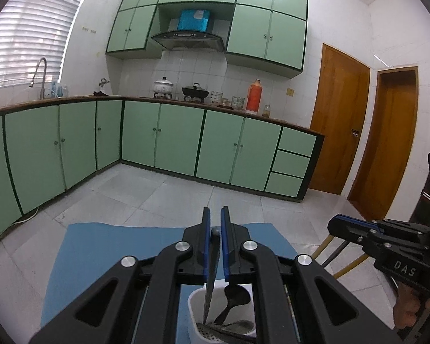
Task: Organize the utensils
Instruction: 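Lower both chopsticks down into the white holder, then open both tools to release the chopsticks in the holder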
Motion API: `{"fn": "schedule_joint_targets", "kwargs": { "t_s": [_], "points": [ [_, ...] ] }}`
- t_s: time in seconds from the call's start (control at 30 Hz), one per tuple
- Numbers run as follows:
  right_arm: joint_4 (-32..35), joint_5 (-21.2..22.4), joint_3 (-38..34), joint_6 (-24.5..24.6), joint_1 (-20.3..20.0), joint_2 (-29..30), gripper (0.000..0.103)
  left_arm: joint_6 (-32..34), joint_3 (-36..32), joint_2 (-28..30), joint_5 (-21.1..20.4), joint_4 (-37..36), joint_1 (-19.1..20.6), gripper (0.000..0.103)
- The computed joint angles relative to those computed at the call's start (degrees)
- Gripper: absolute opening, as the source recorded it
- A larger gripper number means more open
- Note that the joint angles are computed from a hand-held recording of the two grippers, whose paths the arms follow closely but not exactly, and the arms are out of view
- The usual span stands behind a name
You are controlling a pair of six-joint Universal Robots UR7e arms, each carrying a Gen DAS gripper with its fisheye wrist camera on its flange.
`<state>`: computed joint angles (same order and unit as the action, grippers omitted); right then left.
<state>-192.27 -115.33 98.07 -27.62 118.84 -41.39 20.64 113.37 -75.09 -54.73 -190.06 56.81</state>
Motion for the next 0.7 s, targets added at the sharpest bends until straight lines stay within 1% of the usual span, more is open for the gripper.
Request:
{"fn": "schedule_joint_targets", "kwargs": {
  "t_s": [0.07, 0.17, 0.2, 0.23, 0.3, 0.37, 0.43, 0.5, 0.57, 0.63, 0.67, 0.7],
  "points": [
    [-0.71, -0.12, 0.65, -0.33, 0.07, -0.28, 0.009, -0.23, 0.42, -0.65, -0.19, -0.02, -0.14, 0.011],
    [-1.5, 0.08, 1.61, -0.08, -0.02, -0.89, 0.01, 0.24, 1.06, -1.52, -0.06, -0.81, -0.63, 0.019],
    [-2.05, 0.26, 2.13, 0.04, -0.06, -1.16, 0.014, 0.34, 1.18, -1.61, 0.06, -1.03, -0.82, 0.021],
    [-2.43, 0.29, 2.37, -0.03, -0.07, -1.31, 0.02, 0.52, 1.46, -1.89, 0.22, -1.26, -0.96, 0.022],
    [-4.12, 0.12, 3.15, -0.79, 0.05, -1.45, 0.024, 0.93, 2.3, -2.53, 0.54, -2.02, -1.22, 0.029],
    [-4.79, 0.04, 3.51, -1.09, 0.14, -1.52, 0.027, 1.14, 2.89, -2.97, 0.94, -2.7, -1.44, 0.031],
    [-5.81, 0.62, 4.08, -1.27, 0.0, -1.86, 0.032, 1.33, 3.38, -3.37, 1.21, -3.4, -1.6, 0.034],
    [-7.4, 1.28, 4.84, -1.48, -0.07, -2.26, 0.035, 1.71, 4.21, -4.03, 1.64, -4.62, -1.92, 0.039],
    [-9.36, 1.83, 5.74, -1.47, -0.09, -2.8, 0.037, 2.04, 4.74, -4.6, 2.22, -5.53, -2.35, 0.041],
    [-11.02, 2.14, 6.52, -1.36, -0.05, -3.36, 0.042, 2.26, 5.08, -5.08, 2.66, -6.48, -2.88, 0.046],
    [-12.69, 2.32, 7.32, -1.46, -0.03, -3.78, 0.044, 2.43, 5.58, -5.51, 3.02, -7.25, -3.21, 0.049],
    [-13.67, 2.45, 7.9, -1.65, -0.04, -4.16, 0.048, 2.88, 6.17, -5.88, 3.78, -8.41, -3.7, 0.055]
  ]
}}
